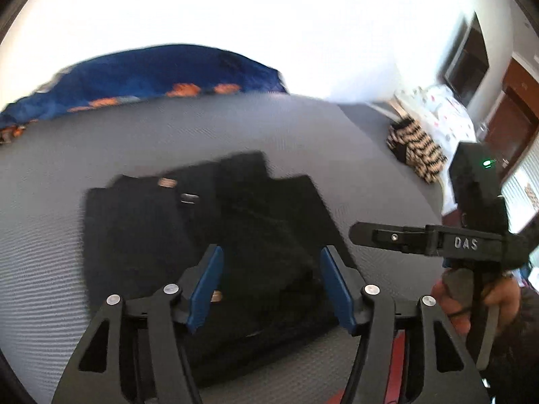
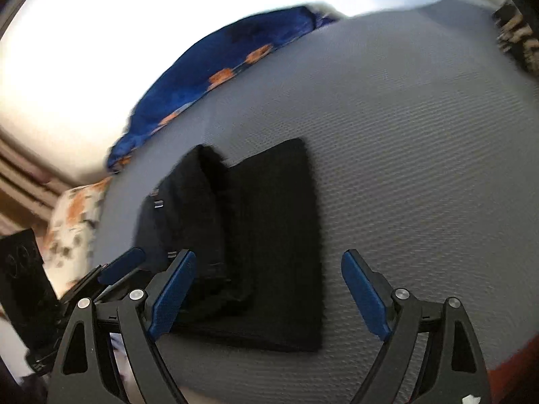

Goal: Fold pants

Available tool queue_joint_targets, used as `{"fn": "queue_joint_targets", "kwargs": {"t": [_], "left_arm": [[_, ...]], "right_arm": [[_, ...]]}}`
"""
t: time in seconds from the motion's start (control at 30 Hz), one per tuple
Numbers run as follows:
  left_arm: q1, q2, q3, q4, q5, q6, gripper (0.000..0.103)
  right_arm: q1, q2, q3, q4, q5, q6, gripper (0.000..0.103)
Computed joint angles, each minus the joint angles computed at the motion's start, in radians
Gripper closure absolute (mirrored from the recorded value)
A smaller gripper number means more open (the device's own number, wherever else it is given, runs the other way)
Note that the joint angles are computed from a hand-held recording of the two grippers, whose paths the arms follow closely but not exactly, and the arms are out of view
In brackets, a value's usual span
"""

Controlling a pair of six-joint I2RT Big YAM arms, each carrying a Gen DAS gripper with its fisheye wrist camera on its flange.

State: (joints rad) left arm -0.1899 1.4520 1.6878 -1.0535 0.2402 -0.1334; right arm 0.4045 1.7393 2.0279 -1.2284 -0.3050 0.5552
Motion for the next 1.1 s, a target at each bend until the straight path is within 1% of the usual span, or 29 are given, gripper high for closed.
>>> {"fn": "queue_joint_targets", "kwargs": {"t": [0.1, 0.13, 0.17, 0.2, 0.23, 0.3, 0.33, 0.4, 0.47, 0.57, 0.6, 0.67, 0.7, 0.73, 0.87, 0.9, 0.97, 1.0, 1.1], "left_arm": [[0.055, -0.032, -0.025, -0.005, -0.062, -0.016, 0.037], [0.075, -0.039, -0.035, -0.009, -0.070, -0.023, 0.037], [0.095, -0.041, -0.041, -0.015, -0.077, -0.032, 0.037], [0.112, -0.045, -0.051, -0.019, -0.087, -0.040, 0.037], [0.134, -0.049, -0.063, -0.022, -0.110, -0.057, 0.037], [0.167, -0.055, -0.084, -0.022, -0.119, -0.077, 0.037], [0.184, -0.052, -0.092, -0.026, -0.122, -0.093, 0.037], [0.207, -0.048, -0.106, -0.030, -0.124, -0.111, 0.037], [0.221, -0.037, -0.114, -0.031, -0.117, -0.121, 0.037], [0.228, -0.016, -0.115, -0.040, -0.108, -0.135, 0.037], [0.231, -0.010, -0.117, -0.043, -0.101, -0.140, 0.037], [0.233, -0.003, -0.121, -0.044, -0.092, -0.144, 0.037], [0.232, 0.000, -0.123, -0.043, -0.090, -0.144, 0.037], [0.230, 0.003, -0.122, -0.043, -0.090, -0.143, 0.037], [0.222, 0.019, -0.108, -0.041, -0.100, -0.130, 0.037], [0.219, 0.023, -0.103, -0.042, -0.107, -0.128, 0.037], [0.214, 0.033, -0.090, -0.043, -0.119, -0.122, 0.037], [0.210, 0.036, -0.085, -0.042, -0.130, -0.121, 0.037], [0.195, 0.040, -0.075, -0.047, -0.173, -0.102, 0.037]], "right_arm": [[-0.015, 0.048, 0.029, 0.010, -0.155, -0.024, 0.017], [-0.017, 0.072, 0.048, 0.001, -0.194, -0.038, 0.018], [-0.018, 0.085, 0.057, -0.001, -0.216, -0.045, 0.019], [-0.022, 0.112, 0.075, -0.004, -0.265, -0.060, 0.021], [-0.023, 0.130, 0.089, -0.012, -0.287, -0.062, 0.026], [-0.024, 0.168, 0.119, -0.030, -0.320, -0.068, 0.032], [-0.024, 0.181, 0.133, -0.036, -0.330, -0.078, 0.034], [-0.025, 0.200, 0.160, -0.038, -0.340, -0.103, 0.035], [-0.025, 0.238, 0.215, -0.066, -0.361, -0.133, 0.035], [-0.028, 0.272, 0.255, -0.060, -0.398, -0.135, 0.035], [-0.027, 0.284, 0.270, -0.059, -0.404, -0.143, 0.037], [-0.025, 0.313, 0.311, -0.069, -0.424, -0.163, 0.046], [-0.022, 0.333, 0.340, -0.088, -0.429, -0.172, 0.052], [-0.022, 0.337, 0.341, -0.079, -0.429, -0.168, 0.056], [-0.018, 0.357, 0.352, -0.038, -0.455, -0.132, 0.059], [-0.015, 0.362, 0.357, -0.031, -0.456, -0.121, 0.060], [-0.008, 0.374, 0.378, -0.037, -0.442, -0.114, 0.065], [-0.004, 0.376, 0.386, -0.042, -0.426, -0.110, 0.070], [0.009, 0.362, 0.383, -0.050, -0.373, -0.115, 0.075]]}}
